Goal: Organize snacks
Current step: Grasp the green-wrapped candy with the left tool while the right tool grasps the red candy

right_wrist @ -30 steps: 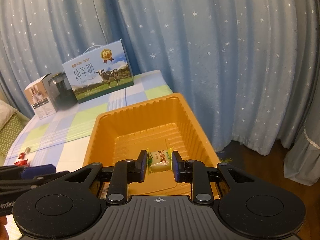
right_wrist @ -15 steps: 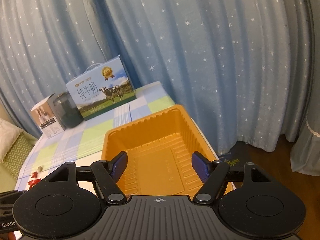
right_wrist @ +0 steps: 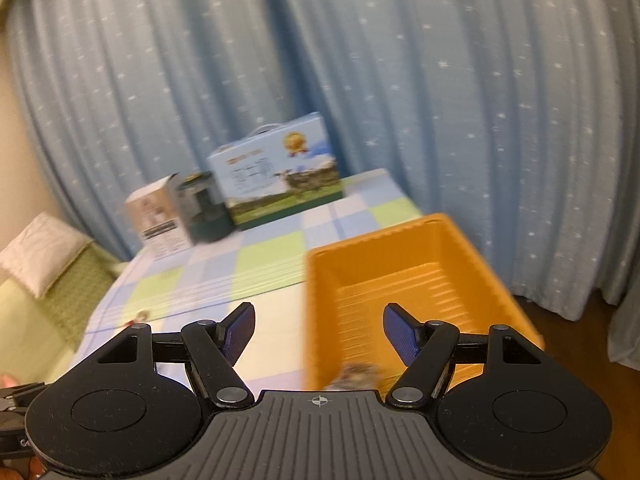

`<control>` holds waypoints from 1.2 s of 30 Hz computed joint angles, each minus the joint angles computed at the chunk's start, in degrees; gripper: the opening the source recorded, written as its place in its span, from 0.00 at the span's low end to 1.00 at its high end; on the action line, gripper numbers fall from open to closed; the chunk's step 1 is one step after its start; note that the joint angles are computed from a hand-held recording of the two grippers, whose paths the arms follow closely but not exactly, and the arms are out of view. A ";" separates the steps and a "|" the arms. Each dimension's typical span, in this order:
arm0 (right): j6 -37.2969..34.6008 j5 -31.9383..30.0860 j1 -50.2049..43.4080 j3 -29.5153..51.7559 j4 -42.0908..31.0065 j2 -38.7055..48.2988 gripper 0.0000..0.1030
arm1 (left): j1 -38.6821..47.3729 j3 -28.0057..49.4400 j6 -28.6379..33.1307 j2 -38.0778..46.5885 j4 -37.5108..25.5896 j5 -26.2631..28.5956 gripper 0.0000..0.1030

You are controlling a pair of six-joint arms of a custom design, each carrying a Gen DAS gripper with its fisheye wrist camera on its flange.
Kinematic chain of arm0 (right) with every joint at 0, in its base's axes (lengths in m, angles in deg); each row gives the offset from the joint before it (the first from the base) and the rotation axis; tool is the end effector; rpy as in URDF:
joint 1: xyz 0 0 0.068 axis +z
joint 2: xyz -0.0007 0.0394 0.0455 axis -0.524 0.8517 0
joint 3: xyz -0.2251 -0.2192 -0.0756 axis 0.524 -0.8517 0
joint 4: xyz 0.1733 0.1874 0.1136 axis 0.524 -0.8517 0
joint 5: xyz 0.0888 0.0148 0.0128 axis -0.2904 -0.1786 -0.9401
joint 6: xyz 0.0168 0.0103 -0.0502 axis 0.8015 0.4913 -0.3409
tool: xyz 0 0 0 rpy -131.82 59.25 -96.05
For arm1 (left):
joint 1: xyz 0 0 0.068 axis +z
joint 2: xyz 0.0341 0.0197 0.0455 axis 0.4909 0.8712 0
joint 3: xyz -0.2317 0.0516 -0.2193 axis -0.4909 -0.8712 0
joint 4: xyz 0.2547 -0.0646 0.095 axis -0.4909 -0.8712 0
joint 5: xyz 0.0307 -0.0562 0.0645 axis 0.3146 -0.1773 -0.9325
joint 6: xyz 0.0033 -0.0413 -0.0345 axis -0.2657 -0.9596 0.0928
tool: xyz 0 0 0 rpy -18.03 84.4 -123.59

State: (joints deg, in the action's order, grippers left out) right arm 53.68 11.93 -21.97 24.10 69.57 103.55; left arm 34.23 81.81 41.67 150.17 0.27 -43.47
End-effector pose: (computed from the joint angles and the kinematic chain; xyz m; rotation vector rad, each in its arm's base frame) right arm 0.2670 0.0379 0.1543 0.4893 2.0266 0.2007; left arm 0.3613 0.0118 0.1399 0.5389 2.2149 -0.4399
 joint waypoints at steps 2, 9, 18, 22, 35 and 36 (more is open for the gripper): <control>0.36 1.57 2.87 1.00 -0.42 0.90 0.69 | 3.00 0.07 1.63 -0.36 -1.07 0.80 0.68; 1.35 4.53 10.44 5.73 -1.66 6.37 0.69 | 11.43 2.21 6.50 0.97 -3.33 2.35 0.71; -2.05 3.11 14.84 12.23 1.22 17.71 0.69 | 15.60 8.54 9.38 7.30 -5.92 2.65 0.71; -5.07 0.83 15.45 16.31 2.10 23.95 0.69 | 15.53 11.16 9.66 10.81 -5.90 1.47 0.71; -15.63 -9.55 13.60 32.32 1.98 41.59 0.68 | 12.45 20.82 10.02 23.44 -5.04 -3.44 0.71; -16.02 -10.23 13.34 33.63 1.57 42.62 0.67 | 12.35 21.59 9.71 24.23 -5.23 -3.46 0.71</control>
